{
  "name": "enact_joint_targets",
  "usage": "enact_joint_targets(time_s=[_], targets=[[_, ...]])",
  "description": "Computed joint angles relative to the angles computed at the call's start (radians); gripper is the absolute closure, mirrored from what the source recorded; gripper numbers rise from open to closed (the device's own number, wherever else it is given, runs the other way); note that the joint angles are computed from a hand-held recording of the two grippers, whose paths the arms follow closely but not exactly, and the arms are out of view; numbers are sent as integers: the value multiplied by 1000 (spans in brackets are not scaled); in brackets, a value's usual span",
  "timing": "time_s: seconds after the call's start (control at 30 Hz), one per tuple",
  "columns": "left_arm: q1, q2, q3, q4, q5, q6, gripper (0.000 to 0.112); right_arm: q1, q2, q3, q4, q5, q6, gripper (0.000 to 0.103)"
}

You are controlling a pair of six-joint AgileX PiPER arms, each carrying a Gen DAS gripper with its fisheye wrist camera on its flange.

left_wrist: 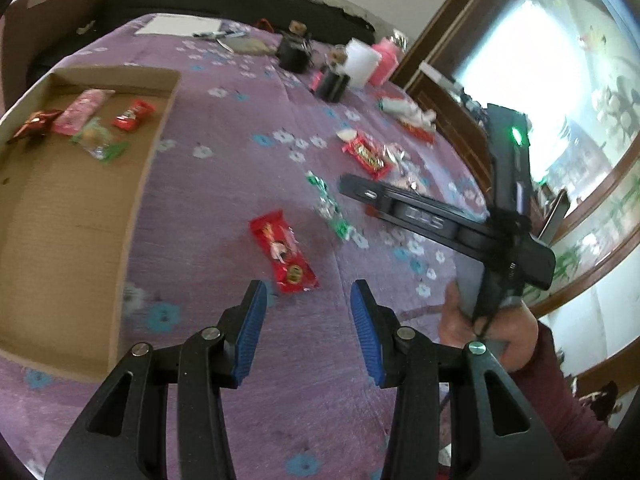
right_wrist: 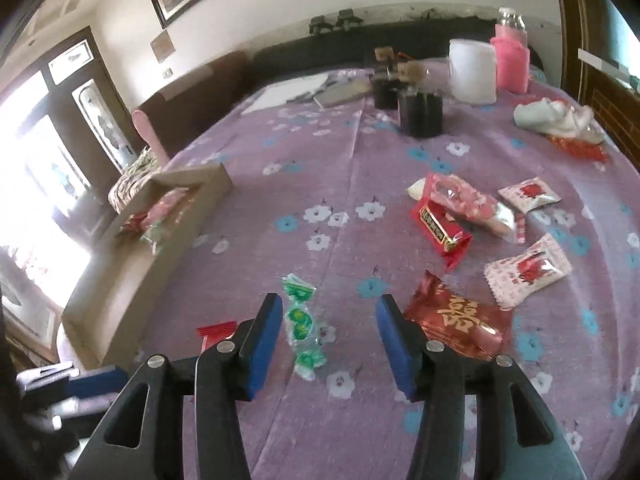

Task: Organize snacks
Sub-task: 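Grasp the green-wrapped candy with the right tool while the left tool grasps a red candy, then carry both candies over the cardboard tray and open both tools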

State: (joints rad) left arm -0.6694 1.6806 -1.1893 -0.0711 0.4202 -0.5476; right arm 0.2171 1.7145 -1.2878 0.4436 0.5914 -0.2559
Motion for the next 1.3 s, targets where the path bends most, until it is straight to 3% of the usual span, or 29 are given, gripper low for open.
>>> enact_joint_targets(time_s=[0.2,0.23,0.27,0.33,0.53,0.6,0.63,0.67,0.73,0.87,1.03,1.17,1.3], targets=[[-51,109,-136,168,95,-122,71,92,87,-40,-203,-52,127,56],[-51,122,-150,182,105,-134,71,98,91,-29,-219,-59,131,66],[-47,134,-164,187,113,-139,71,104,91,-16,-249,-74,156,82],[-37,157,-187,195,121,-144,71,88,72,13,-246,-97,159,82],[-30,268,-305,263,177,-184,71,-14,55,44,-14,-103,7,82],[-49,280,-313,355,178,-253,71,-18,56,45,-6,-108,3,82],[-63,290,-326,412,196,-294,77,-16,55,45,-11,-112,6,82],[-77,301,-340,471,222,-341,91,-11,53,48,-25,-120,17,82],[-76,300,-330,496,209,-370,94,-2,51,52,-46,-130,35,82],[-7,209,-200,335,62,-315,94,-7,50,53,-31,-131,29,82],[61,24,-37,223,-41,-243,94,-8,35,77,-15,-157,13,82],[167,-144,65,215,-20,-204,94,8,19,82,-55,-172,48,82],[298,-202,85,216,58,-140,94,49,-10,19,-50,-102,53,83]])
